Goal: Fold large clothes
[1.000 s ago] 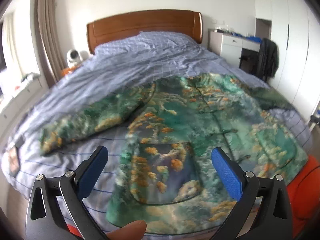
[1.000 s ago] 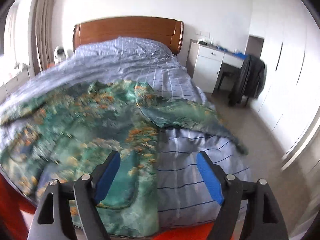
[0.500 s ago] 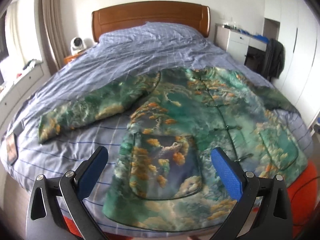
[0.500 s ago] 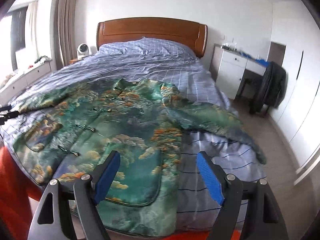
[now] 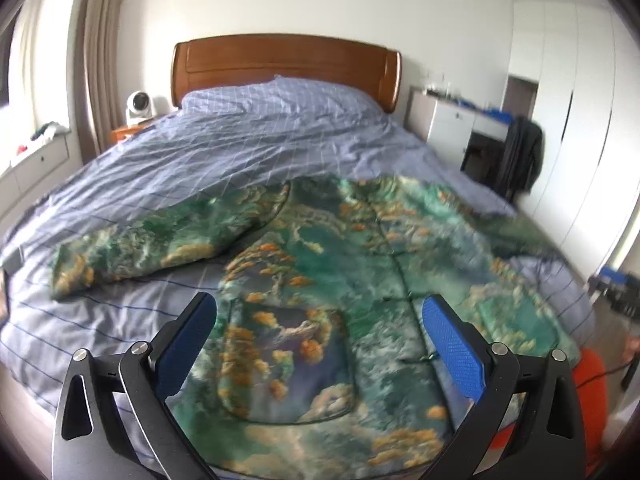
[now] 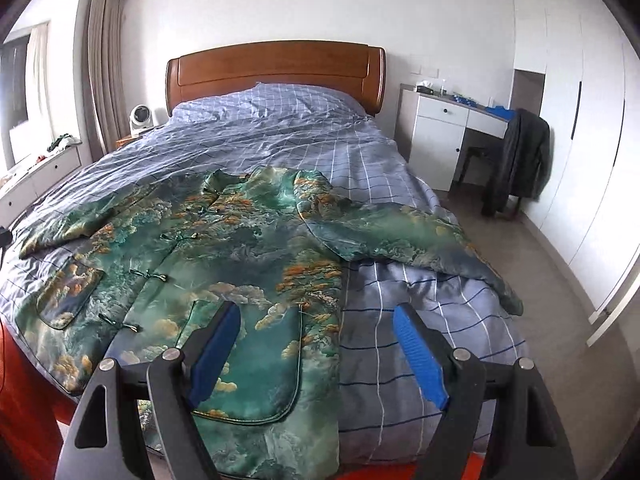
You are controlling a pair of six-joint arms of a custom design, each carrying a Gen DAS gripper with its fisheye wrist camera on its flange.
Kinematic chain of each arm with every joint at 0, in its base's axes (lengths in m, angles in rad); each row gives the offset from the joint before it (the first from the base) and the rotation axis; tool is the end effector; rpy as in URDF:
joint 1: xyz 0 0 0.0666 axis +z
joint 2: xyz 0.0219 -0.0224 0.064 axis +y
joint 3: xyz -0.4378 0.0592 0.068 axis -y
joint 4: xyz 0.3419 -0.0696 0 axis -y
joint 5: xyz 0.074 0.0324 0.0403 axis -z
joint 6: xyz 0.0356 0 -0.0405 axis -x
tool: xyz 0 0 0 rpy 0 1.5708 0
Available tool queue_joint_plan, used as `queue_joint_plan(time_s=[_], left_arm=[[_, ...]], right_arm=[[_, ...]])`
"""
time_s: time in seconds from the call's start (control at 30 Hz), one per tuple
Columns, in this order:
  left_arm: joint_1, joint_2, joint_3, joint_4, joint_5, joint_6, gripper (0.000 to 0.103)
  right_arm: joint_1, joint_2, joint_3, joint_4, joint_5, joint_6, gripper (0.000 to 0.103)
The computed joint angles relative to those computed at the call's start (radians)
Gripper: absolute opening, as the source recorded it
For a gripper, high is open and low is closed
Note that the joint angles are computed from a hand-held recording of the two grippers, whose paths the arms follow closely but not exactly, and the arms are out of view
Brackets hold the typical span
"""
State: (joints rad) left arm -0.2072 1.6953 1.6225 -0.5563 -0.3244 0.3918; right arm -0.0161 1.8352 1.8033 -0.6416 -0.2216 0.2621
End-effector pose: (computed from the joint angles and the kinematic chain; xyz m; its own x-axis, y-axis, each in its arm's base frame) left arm 0.5618 -0.1069 0.4681 -0.5104 -0.2626 -0.8189 -0.2728 0.9525 -0.1354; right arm 0.6286 -0.0027 0.4565 -0.5619 -0.2438 -0.7905 -0.3123 0.9474 -0.0701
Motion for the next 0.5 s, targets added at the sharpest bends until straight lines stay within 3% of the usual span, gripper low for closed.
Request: queue_joint_plan(time_s=[0.13,0.37,0.5], left_arm=[[0.002,-0.007,-0.030,0.046,-0.013,0.033,0.103],[0.005,0.009,-0.010,0.010,-0.018,0.023,0.103],[0.008,0.027,0.018,-0.037,0.006,0.023,0.103]], right_arm=[[-0.004,0.016,0.016,-0.035,-0.025,-0.007,0.081],[-0.045,0.061,0.067,-0.089,-0.097,-0.138,0.081],[-0.064,0.084,0.092,-0.106,-0.139,-0.168,0.081]])
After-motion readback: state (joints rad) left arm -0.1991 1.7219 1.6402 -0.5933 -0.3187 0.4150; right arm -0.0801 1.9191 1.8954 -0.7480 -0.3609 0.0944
